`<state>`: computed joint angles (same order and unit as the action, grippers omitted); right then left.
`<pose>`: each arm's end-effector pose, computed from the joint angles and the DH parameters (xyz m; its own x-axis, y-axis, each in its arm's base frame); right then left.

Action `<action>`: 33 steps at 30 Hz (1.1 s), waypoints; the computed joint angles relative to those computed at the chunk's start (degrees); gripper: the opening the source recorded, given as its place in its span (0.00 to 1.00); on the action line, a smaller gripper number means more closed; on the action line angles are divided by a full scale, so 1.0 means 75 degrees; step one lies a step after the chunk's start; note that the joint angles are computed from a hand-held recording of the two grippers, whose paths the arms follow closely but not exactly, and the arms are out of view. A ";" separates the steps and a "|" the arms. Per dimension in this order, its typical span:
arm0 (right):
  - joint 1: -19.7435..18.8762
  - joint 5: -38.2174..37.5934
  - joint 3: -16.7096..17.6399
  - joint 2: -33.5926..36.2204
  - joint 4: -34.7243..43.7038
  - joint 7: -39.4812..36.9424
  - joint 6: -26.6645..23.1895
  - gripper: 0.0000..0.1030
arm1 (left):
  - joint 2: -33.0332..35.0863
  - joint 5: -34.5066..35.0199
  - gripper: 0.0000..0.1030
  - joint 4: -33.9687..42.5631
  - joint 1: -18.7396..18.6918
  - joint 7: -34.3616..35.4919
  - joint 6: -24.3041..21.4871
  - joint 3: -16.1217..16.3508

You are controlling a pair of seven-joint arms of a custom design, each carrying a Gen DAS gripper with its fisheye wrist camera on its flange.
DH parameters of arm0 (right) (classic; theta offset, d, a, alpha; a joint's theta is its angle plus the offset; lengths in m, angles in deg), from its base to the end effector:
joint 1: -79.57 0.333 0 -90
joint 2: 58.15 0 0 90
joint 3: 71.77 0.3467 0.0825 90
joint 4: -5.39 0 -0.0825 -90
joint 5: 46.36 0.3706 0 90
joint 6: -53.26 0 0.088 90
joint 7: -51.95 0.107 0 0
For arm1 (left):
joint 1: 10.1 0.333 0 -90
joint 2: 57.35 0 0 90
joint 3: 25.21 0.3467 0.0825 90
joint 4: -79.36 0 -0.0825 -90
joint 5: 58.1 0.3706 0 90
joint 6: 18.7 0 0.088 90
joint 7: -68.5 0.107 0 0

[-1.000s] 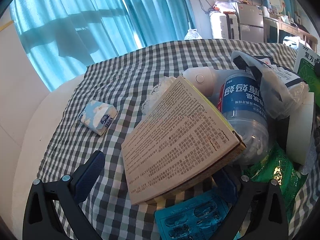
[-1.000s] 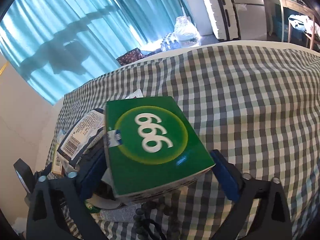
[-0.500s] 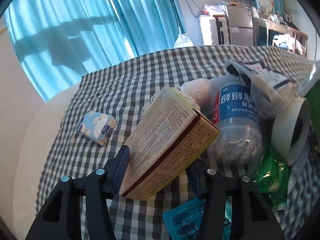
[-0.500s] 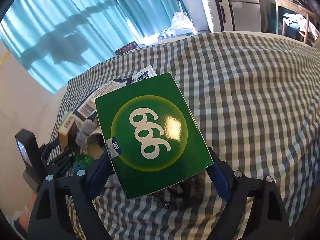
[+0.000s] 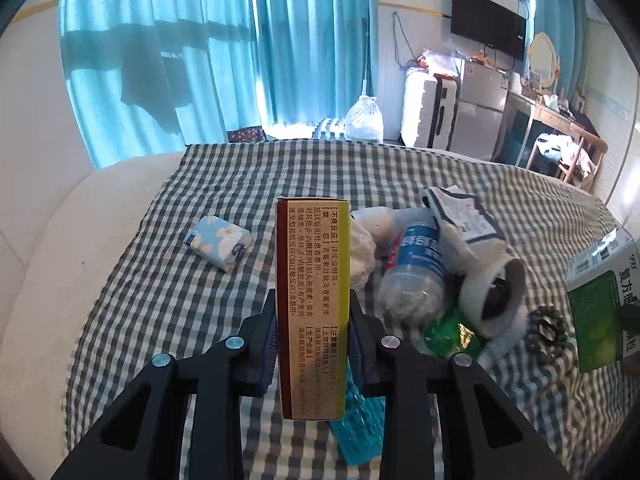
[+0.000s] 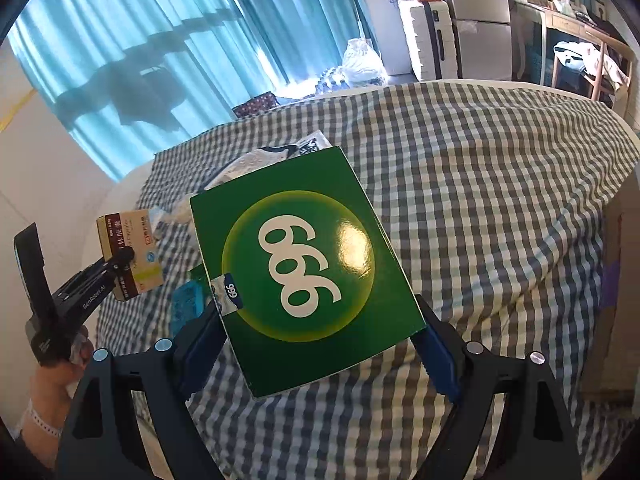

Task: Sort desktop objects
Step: 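Grasp the green medicine box with the right tool while the left tool grasps the brown capsule box, then carry both boxes to the cardboard box, lowering them inside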

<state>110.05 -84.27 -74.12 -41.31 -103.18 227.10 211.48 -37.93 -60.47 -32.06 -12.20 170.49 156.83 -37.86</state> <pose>0.5652 0.3342 0.4438 -0.3092 -0.8915 -0.3310 -0.7126 0.4477 -0.5401 0.6472 -0.1503 0.4429 -0.3574 -0.9329 -0.0442 -0.6462 0.2812 -0.7094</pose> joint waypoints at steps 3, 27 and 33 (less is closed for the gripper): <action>0.0202 -0.0373 -0.0040 -0.0361 -0.0298 0.0514 0.0026 0.84 | -0.0446 -0.0472 0.29 -0.0468 0.0426 0.0237 -0.0035 -0.0529; 0.0336 -0.2006 0.1830 -0.2203 -0.0020 0.1712 -0.4321 0.84 | -0.3905 -0.4565 0.29 -0.1968 -0.1748 0.3195 -0.0899 0.0351; 0.0197 -0.2010 0.2028 -0.2765 -0.0386 0.1934 -0.4920 0.84 | -0.4089 -0.4323 0.29 -0.1973 -0.2390 0.3143 -0.0836 0.0558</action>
<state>111.53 -99.35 -58.91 -62.05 -106.08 241.60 174.58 -68.59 -92.89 -46.86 -30.12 194.07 150.56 -33.68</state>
